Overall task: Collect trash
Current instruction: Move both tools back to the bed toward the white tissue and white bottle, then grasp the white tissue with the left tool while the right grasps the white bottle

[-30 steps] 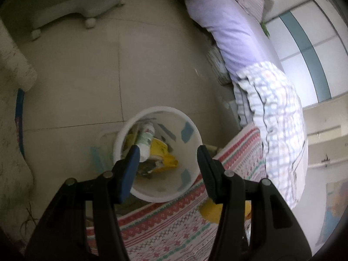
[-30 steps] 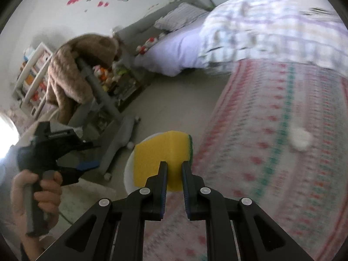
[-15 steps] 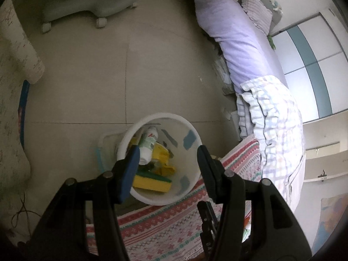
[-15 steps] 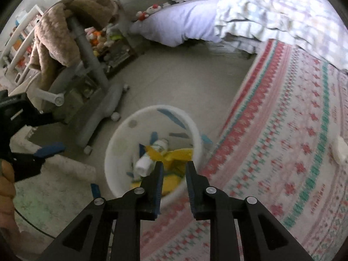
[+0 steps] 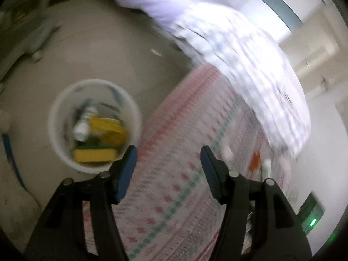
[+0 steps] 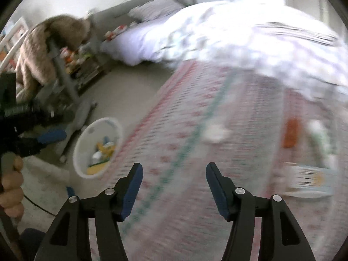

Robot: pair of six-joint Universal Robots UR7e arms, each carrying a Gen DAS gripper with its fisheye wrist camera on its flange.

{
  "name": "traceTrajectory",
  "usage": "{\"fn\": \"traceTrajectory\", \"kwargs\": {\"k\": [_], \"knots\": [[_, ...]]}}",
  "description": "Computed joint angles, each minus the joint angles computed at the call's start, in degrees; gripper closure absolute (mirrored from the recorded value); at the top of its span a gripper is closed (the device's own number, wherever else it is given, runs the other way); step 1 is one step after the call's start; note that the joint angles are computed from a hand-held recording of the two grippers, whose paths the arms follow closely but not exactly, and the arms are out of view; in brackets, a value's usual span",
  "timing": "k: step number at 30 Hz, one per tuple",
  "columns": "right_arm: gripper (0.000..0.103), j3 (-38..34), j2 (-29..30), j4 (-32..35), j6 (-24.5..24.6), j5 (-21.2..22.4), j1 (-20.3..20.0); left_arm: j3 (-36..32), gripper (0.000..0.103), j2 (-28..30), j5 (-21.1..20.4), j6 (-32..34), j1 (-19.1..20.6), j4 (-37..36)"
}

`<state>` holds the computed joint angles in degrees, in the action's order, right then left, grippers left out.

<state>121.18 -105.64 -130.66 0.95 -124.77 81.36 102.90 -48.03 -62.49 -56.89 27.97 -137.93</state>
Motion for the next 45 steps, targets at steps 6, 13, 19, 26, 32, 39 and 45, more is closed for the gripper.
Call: {"fn": "traceTrajectory", "kwargs": {"k": [6,13,19,26,32,39,45], "knots": [[0.036,-4.22,-9.11,4.29,-1.30,-4.00,-8.37,-6.34,0.036,7.30,-2.65,7.64,-2.70,1.67],[0.035,-6.70,-13.16,3.94,-5.70,-3.02,-19.97,-15.11,0.035,16.30,-3.23,13.30,-3.59,5.33],[0.035,-8.99,-13.47,5.68,-4.42,3.13,-25.95,-21.32,0.035,22.76,-2.50,17.59,-4.05,8.13],[0.035,-8.11,-12.82,4.32,-6.58,0.68,-26.73,-24.12,0.035,26.89,1.04,18.13,-2.69,9.19],[0.035,-7.85,-12.61,4.33,-6.95,1.50,-29.39,-23.92,0.038,28.33,1.31,19.07,-1.81,6.78],[0.035,-7.85,-11.88,4.36,-6.41,3.14,-29.86,-22.92,0.087,28.50,-1.28,21.07,-1.23,2.13],[0.035,-7.15,-10.92,3.39,-6.63,2.55,-30.39,-21.45,0.091,26.12,-3.23,21.46,-1.22,-0.57]]}}
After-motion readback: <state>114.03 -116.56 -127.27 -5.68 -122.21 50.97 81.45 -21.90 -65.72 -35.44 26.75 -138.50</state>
